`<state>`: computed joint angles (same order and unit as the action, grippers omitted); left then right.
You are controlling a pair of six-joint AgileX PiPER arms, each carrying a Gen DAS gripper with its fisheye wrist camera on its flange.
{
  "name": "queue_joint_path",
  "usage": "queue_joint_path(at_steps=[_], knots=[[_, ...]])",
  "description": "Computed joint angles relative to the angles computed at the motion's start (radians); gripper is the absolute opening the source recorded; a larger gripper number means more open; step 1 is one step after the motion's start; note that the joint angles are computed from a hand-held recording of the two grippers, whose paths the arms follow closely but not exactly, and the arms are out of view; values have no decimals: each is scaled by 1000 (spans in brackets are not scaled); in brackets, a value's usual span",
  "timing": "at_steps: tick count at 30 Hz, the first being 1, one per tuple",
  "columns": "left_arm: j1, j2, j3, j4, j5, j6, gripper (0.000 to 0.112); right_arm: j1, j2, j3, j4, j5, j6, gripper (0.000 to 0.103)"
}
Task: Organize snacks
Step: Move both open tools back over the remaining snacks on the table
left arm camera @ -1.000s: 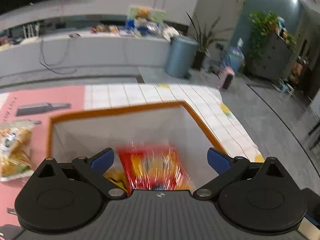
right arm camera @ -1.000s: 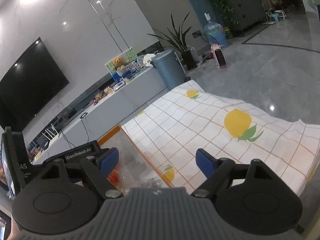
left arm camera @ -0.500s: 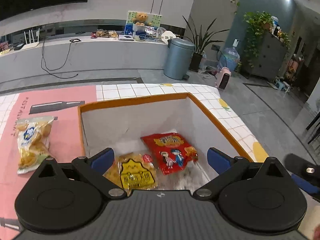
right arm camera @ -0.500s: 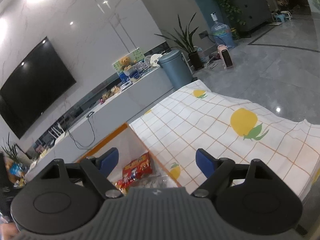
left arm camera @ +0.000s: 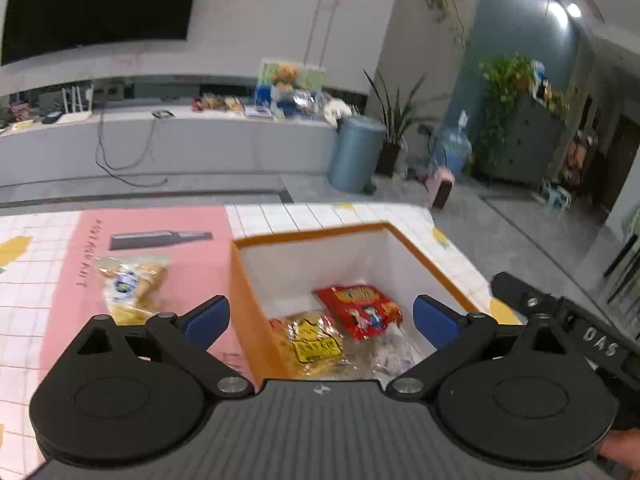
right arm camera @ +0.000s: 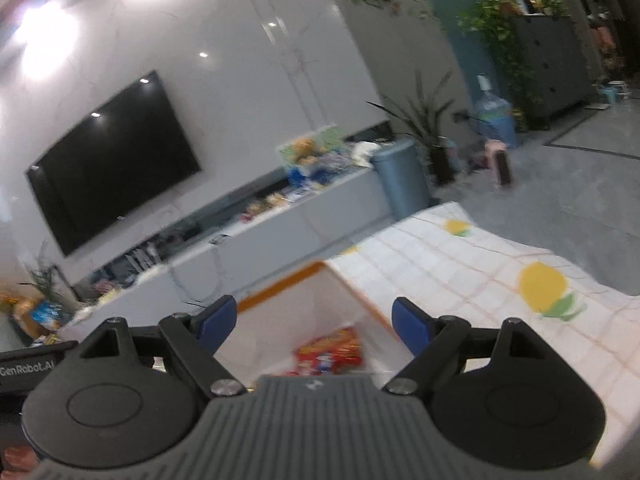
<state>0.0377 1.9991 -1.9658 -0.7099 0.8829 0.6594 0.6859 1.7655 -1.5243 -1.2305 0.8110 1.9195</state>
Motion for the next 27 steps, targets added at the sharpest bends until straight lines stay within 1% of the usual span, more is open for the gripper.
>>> queue_joint_path(at_steps=[2,3,5,6,7,9,12,14,15,18,19,21,23,26,27], knots=[[16,-36,34,11,-29,0,103,22,16,-16,-51,-4,31,83],[26,-63,68,11,-60,17,103,30,25,-29,-59,-2,40,84],[64,-135,184,-79,-155,140,103,41,48,-64,-44,0,28,84],[83,-165,229,-119,-193,190,103,46,58,-76,-44,-4,19,84],[103,-186,258,-139,-213,216,103,52,69,-92,-41,-5,0,84],[146,-206,277,-157,-207,236,103,76,85,-117,-54,1,-28,84],[227,-219,305,-229,-162,275,103,118,114,-162,-82,2,-50,84],[256,-230,334,-235,-182,267,103,145,134,-186,-109,-16,-39,84],[263,-237,352,-227,-203,271,103,157,146,-201,-118,-25,-39,84],[290,-254,412,-253,-243,356,103,200,198,-270,-119,-34,-81,84],[297,-262,432,-264,-256,375,103,218,223,-302,-121,-20,-94,84],[316,-276,467,-283,-269,412,103,263,281,-371,-139,54,-102,84],[321,-276,480,-297,-276,423,103,290,326,-429,-141,84,-125,84],[344,-245,448,-272,-230,368,103,306,384,-509,-112,87,-188,84],[369,-233,446,-279,-208,375,103,305,407,-543,-92,86,-223,84]])
